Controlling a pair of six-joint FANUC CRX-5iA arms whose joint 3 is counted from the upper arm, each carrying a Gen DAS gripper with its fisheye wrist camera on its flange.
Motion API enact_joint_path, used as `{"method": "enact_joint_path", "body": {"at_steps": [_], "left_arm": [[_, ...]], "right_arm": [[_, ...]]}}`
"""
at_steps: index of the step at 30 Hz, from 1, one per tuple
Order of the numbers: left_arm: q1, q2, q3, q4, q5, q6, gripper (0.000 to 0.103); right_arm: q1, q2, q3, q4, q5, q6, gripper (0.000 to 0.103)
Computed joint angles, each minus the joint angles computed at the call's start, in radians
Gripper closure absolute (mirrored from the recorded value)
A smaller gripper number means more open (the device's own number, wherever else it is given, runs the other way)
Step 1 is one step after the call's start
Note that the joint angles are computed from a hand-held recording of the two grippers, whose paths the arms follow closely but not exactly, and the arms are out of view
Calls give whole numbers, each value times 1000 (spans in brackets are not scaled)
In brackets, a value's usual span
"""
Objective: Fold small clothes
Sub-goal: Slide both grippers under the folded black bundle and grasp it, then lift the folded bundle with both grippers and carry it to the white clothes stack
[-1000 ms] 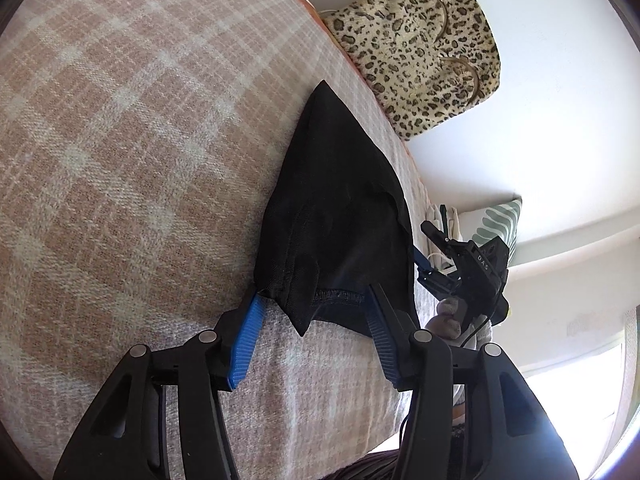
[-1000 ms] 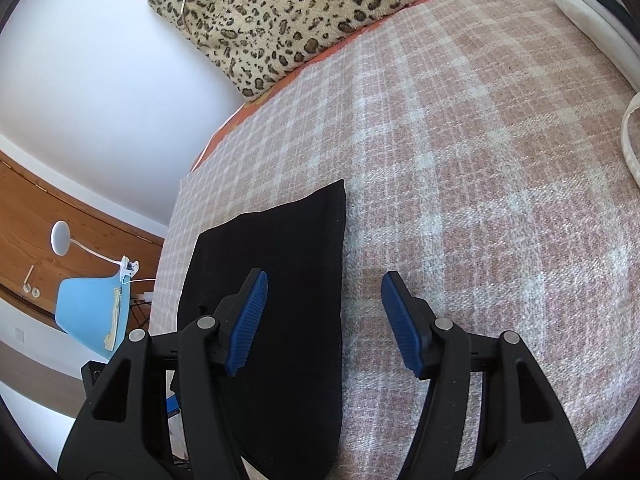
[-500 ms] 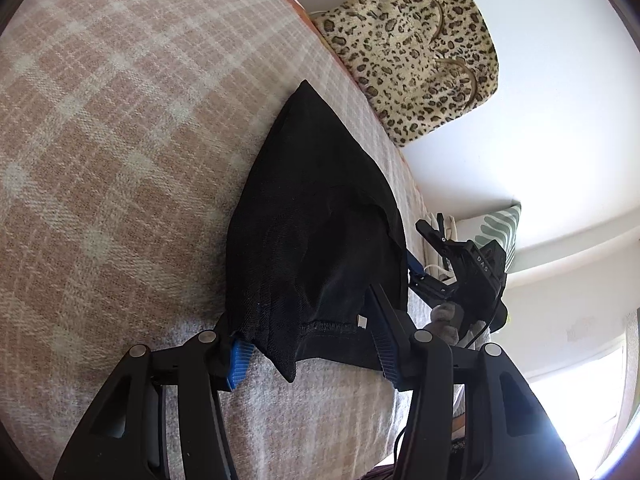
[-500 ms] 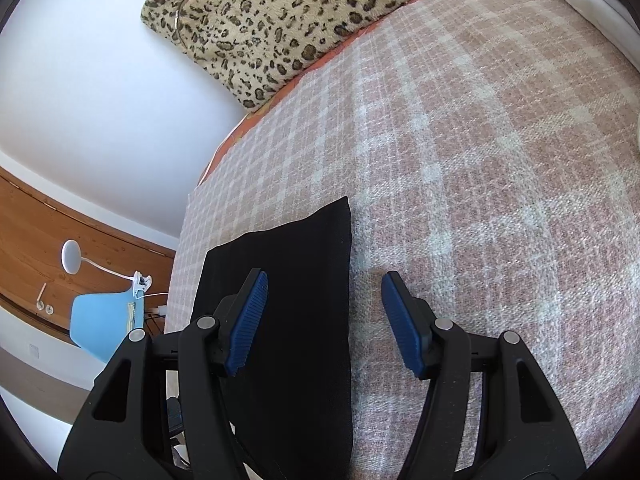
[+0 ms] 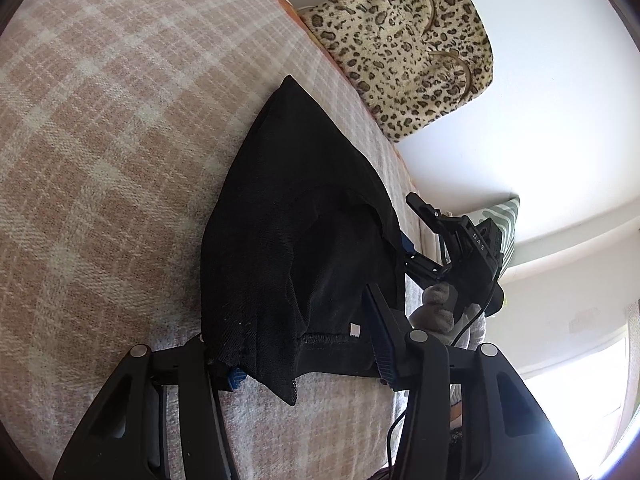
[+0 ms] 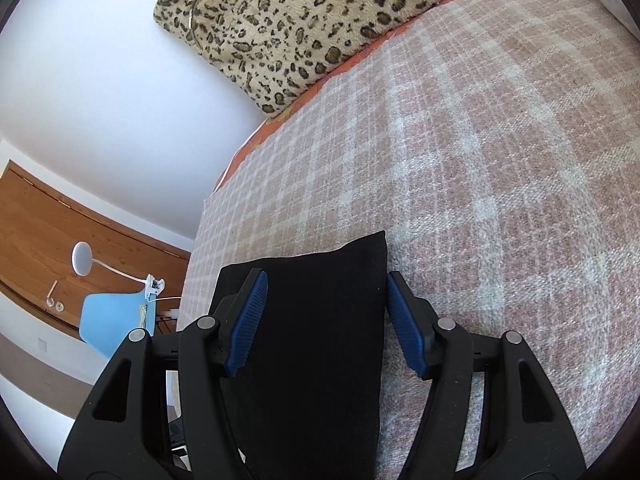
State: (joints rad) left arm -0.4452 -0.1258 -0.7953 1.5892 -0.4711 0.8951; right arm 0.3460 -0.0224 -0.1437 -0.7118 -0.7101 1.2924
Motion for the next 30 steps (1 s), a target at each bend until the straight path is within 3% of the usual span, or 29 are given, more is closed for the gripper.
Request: {"method": "enact_joint_path", "body": {"at_steps": [5,12,16,22,23,30], "left_arm": [[9,-1,-4,-5,-2,7,65],[-2,3,15,-23,20,14,66],[0,16,34,-65,26,37,70],[18,31,44,-121,30,72,88],[20,32,47,-139,36,81,92],[31,23,63,-255,68,113,97]], "right_arm": [[-39,11,14,-87,-62,79,53],[-72,21,21,-180,-122,175,58],[-31,25,26,-119,-102,137,59],[-1,33,22,-49,-78,44,84],[13,31,19,-20,-67,20,86],[140,14,-2,254,-11,-165,93]]}}
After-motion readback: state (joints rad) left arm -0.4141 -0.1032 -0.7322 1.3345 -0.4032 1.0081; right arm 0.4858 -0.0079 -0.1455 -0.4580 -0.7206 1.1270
